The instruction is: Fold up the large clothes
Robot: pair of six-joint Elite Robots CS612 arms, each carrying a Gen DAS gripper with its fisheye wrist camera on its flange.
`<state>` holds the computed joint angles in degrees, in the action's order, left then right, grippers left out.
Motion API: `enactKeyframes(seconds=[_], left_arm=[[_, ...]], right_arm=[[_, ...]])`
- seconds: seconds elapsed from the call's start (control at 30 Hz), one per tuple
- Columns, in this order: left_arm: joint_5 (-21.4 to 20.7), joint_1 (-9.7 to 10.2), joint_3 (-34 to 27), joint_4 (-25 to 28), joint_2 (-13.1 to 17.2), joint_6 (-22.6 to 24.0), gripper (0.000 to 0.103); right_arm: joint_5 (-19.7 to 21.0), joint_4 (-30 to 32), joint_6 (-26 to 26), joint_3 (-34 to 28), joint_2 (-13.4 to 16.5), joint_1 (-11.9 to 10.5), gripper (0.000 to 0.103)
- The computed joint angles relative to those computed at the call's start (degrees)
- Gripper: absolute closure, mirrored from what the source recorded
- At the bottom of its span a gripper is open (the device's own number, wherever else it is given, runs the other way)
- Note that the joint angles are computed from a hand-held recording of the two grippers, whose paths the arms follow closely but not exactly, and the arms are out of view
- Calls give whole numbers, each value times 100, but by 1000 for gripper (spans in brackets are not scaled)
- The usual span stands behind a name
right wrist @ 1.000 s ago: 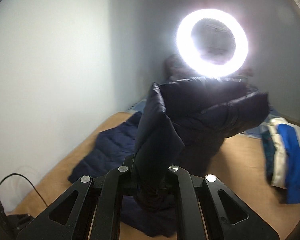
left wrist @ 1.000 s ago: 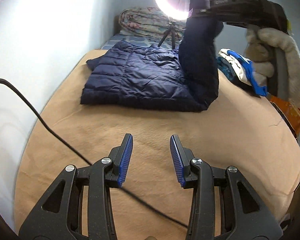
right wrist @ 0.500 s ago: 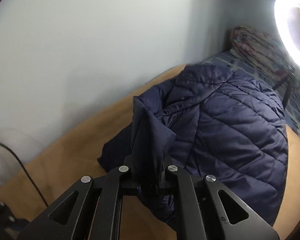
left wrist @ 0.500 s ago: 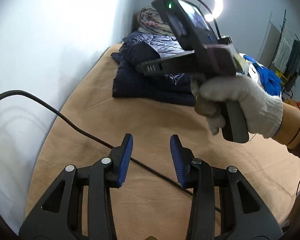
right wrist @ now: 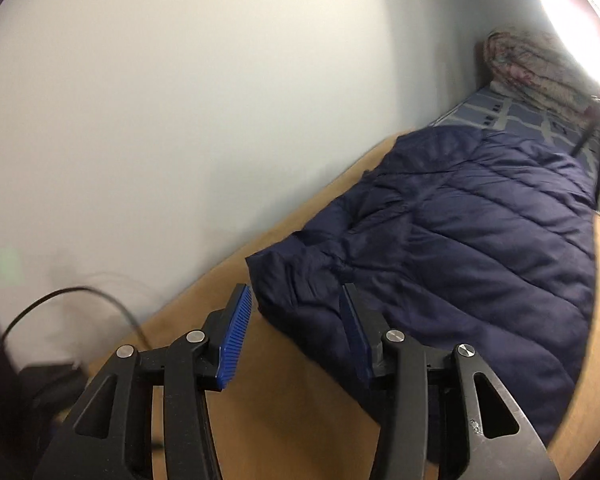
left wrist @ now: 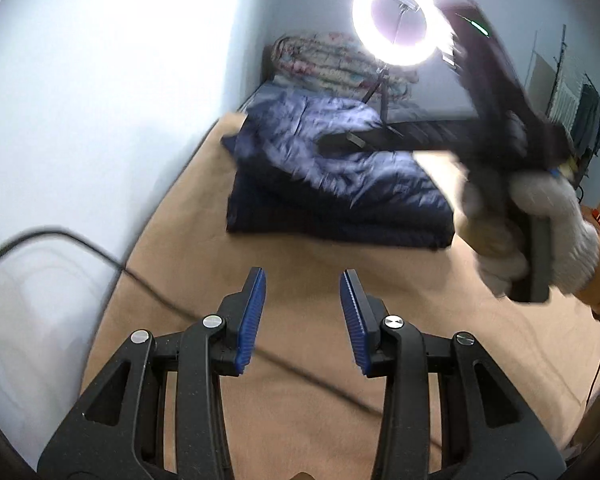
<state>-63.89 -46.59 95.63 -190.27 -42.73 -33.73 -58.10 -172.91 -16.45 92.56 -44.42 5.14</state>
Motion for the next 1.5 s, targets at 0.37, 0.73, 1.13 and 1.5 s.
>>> enactKeyframes(seconds=[0.37, 0.73, 1.13, 1.5], left_arm=[[493, 347, -1717, 934, 652, 809, 64], [229, 659, -2077, 2224, 1073, -65, 59], [650, 696, -1992, 2493, 1037, -540, 59], [128, 637, -2082, 3039, 942, -281, 89]], right_arm=[[-1238, -754, 1039, 733, -180, -616, 44], [220, -270, 1938, 576, 141, -1022, 31], [1161, 394, 2047, 251, 436, -1024, 42], [557, 692, 2021, 216, 293, -881, 79]])
